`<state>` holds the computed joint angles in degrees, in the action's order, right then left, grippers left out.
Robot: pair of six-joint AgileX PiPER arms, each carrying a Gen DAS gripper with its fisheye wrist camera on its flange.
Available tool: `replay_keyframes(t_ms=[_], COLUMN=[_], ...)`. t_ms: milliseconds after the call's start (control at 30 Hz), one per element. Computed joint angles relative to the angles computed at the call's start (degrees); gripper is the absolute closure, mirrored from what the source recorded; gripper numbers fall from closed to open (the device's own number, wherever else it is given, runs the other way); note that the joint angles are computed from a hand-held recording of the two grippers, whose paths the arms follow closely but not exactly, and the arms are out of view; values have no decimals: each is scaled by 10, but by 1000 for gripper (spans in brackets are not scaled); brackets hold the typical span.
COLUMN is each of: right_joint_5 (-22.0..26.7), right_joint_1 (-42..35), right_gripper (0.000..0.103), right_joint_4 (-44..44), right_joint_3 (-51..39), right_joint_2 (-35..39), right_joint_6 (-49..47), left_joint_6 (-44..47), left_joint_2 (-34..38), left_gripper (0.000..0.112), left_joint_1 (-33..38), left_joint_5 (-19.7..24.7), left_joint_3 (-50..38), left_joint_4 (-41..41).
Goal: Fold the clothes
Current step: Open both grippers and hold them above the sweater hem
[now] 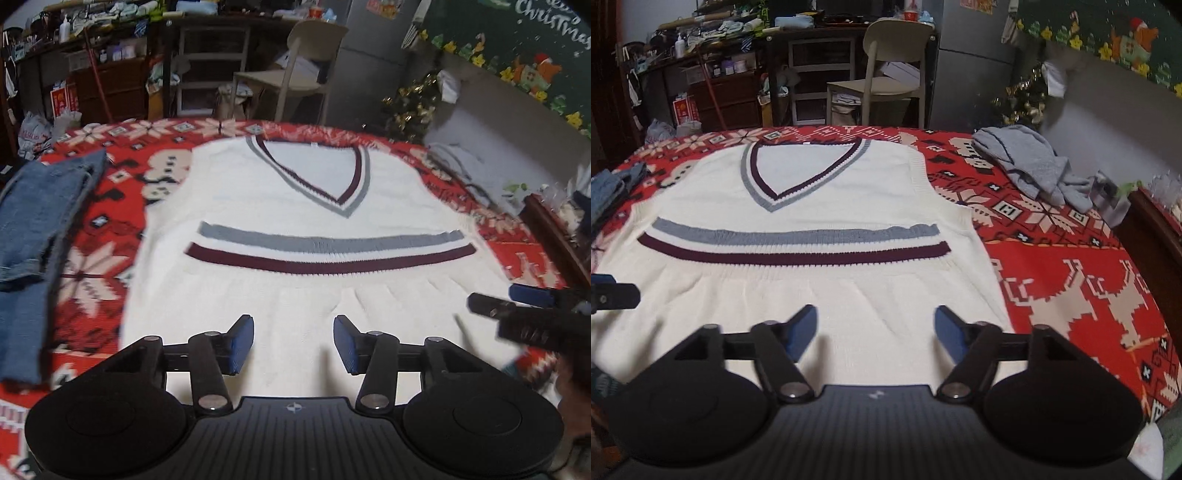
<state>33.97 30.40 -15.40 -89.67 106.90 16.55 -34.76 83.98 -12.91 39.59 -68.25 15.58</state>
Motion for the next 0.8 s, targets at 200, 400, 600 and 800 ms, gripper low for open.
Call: replay_keyframes(t_ms=[200, 400, 600, 800], right_joint_5=[-55, -100, -173, -182], right_joint_1=[4, -30, -32, -37], right_gripper=[1, 1, 1, 1], right_joint_4=[-85, 10, -26, 3], right_joint_3=[44, 77, 138, 145], right_joint_2=[17, 7, -16, -19], right_joint_6=[88, 32, 56, 23], left_joint_6=[-88, -193, -232, -383], left_joint_2=[28, 45, 46, 30], left_gripper=[35, 9, 9, 9], left_joint_1=[-53, -90, -102, -134], left_joint_5=[4, 20, 23, -8], left_joint_3=[12, 21, 26, 89], left_joint_4=[119, 202, 231, 374])
